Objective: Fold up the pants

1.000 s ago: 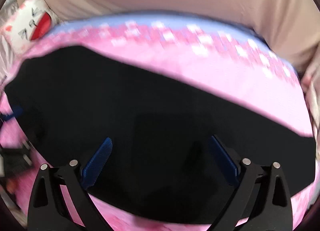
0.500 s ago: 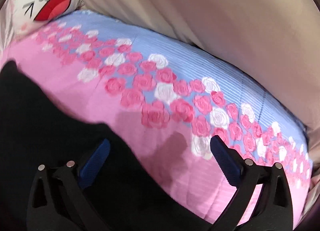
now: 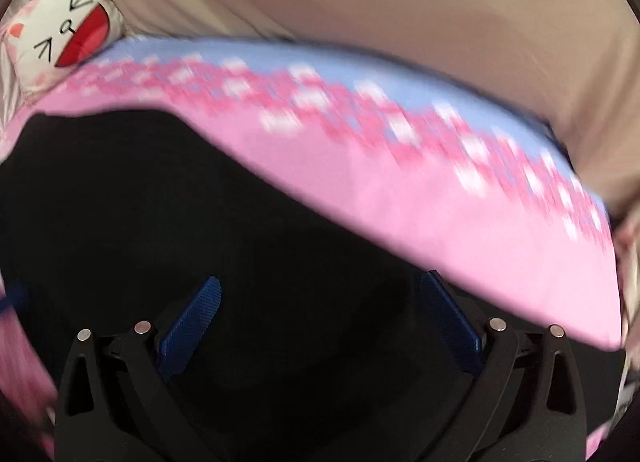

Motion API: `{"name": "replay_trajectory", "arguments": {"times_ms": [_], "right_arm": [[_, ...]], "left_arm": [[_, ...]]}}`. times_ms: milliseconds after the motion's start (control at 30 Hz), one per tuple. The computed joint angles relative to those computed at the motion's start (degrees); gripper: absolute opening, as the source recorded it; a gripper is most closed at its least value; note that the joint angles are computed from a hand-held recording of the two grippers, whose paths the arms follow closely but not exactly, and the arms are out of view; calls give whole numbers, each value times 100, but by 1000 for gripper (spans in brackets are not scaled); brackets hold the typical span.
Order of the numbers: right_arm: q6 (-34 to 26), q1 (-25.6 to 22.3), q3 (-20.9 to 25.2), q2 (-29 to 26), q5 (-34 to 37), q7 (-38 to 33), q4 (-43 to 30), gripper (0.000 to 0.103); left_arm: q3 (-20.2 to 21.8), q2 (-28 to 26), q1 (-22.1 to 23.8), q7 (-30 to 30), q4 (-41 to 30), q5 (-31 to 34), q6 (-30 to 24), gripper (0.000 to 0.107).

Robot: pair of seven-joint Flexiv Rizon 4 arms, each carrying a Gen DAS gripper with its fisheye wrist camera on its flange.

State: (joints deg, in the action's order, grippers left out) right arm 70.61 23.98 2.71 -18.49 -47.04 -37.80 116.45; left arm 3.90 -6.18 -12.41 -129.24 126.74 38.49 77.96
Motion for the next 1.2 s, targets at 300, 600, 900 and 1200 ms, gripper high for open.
{"name": "replay_trajectory", "arguments": {"times_ms": [300, 600, 900, 1200], "right_arm": [[497, -692, 272, 1356, 86, 377, 1729, 98], [279, -1907, 387, 2505, -273, 659, 2879, 98], [1349, -4094, -18, 3029, -1003, 1393, 3297, 98], [1905, -3582, -364, 2161, 1083, -771, 2976, 64]], "left_arm": [[-167, 216, -101, -445, -152, 307, -591, 87], [-419, 135, -294, -915, -559, 864, -1432, 87], [-693, 207, -492, -1169, -1001, 1108, -2013, 87], [-795, -85, -866, -1157, -1481, 1222, -2493, 87]]}}
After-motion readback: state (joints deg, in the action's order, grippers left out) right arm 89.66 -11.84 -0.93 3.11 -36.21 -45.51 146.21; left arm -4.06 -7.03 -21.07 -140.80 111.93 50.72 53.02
